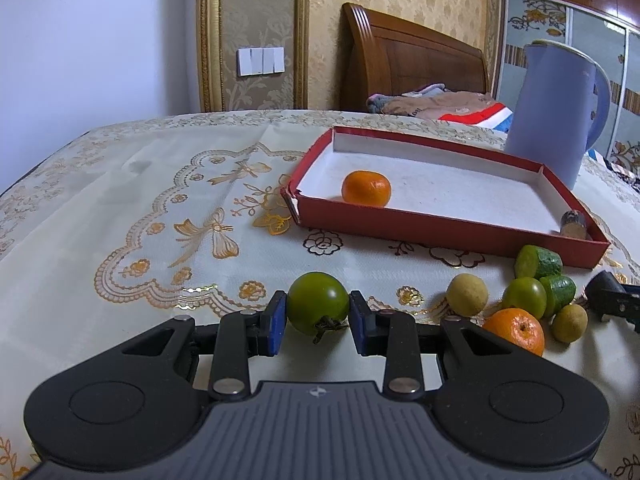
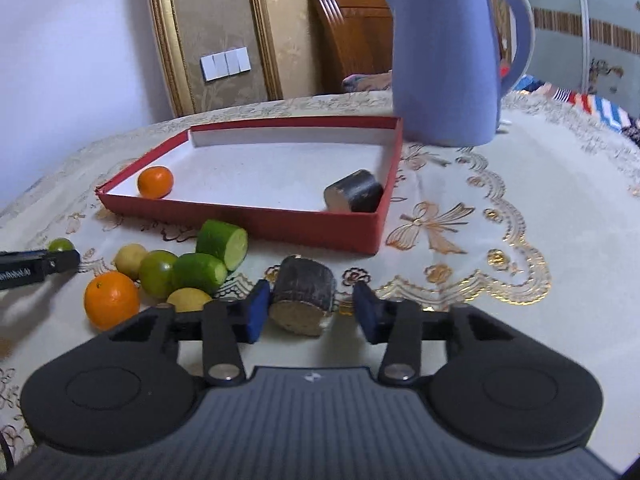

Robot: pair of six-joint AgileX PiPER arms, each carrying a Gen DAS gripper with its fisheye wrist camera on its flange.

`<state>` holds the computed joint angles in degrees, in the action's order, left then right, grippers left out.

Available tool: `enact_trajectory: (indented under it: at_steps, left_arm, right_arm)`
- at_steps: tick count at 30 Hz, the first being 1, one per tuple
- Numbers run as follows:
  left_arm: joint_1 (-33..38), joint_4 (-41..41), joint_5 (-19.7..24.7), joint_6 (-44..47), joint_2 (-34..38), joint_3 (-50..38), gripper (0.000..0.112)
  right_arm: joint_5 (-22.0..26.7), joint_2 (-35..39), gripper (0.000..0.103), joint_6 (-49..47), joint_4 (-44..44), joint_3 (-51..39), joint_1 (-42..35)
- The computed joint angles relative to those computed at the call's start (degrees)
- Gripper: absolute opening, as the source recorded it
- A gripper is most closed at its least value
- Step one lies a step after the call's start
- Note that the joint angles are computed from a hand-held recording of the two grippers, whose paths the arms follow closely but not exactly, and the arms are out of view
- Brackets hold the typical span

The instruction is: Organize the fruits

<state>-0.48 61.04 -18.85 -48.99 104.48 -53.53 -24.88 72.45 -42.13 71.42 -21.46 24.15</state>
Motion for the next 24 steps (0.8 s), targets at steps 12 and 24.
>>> enact_trajectory:
  at_steps: [12,24]
  left_arm:
    - [0.12,-4.49,-0.9,3.91,-0.32,0.69,0.032]
    - [-6.6,-13.58,1.61,11.96,-0.36,-3.85,0.032]
  right_arm:
    - [-9.67,-2.78,0.032,1.66,0.91,2.13,6.6]
    - [-8.6,3.07,0.032,-4.65,-2.07,-7.44,0.44]
